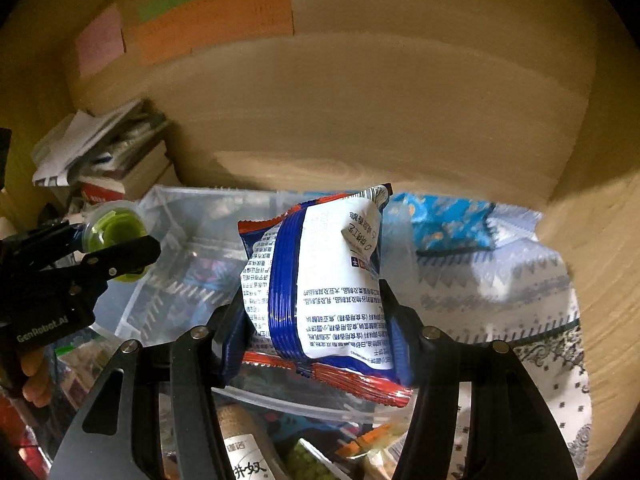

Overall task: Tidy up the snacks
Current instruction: 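Carry the jelly cup and chip bag into the clear box and release both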

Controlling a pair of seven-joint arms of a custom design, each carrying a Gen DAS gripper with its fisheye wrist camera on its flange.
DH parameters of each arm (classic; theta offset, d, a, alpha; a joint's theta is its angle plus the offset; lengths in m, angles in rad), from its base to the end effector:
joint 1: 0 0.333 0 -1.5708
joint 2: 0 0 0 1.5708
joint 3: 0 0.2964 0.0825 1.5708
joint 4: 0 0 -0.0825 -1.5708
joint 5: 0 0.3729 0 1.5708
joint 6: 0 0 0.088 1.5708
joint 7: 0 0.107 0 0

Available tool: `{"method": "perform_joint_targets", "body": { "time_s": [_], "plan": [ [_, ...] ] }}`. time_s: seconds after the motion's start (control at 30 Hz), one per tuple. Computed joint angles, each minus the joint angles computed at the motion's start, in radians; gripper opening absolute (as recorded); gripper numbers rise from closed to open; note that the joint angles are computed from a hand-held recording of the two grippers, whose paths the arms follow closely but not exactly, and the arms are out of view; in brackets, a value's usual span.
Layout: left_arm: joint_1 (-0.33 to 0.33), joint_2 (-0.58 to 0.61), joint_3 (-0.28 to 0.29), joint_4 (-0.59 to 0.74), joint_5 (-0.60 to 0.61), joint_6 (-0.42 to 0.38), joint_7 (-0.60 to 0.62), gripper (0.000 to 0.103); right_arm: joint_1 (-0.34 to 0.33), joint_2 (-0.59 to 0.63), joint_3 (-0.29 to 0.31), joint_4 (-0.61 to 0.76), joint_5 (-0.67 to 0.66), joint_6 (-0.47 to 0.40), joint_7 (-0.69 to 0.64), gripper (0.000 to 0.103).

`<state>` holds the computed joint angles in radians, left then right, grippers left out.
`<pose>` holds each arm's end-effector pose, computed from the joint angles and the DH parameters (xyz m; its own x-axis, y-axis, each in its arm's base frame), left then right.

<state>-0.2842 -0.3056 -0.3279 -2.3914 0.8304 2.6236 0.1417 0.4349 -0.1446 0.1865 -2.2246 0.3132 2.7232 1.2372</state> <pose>0.3825 -0.2972 0.4654 0.1305 -0.9873 0.0911 -0.6771 -0.1559 -0.7192 0.4428 0.3071 0.4930 0.6682 -0.7427 -0.0443 -0.6042 -0.5070 -0.6147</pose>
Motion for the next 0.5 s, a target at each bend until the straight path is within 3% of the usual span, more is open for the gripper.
{"method": "perform_joint_targets", "body": {
  "time_s": [0.2,0.4,0.5],
  "plan": [
    [-0.004,0.010,-0.009,0.016,-0.002,-0.037,0.006,0.043,0.000,0.003,-0.004,0.018,-0.007,-0.056,-0.004,0.057],
    [-0.015,-0.058,-0.014,-0.009,0.011,-0.043,-0.001,0.046,-0.002,-0.019,-0.002,-0.001,-0.013,-0.021,-0.002,0.057],
    [-0.021,-0.109,-0.026,-0.033,0.010,-0.060,-0.003,0.052,0.005,-0.055,-0.008,-0.023,0.032,0.002,-0.037,0.063]
  ]
}}
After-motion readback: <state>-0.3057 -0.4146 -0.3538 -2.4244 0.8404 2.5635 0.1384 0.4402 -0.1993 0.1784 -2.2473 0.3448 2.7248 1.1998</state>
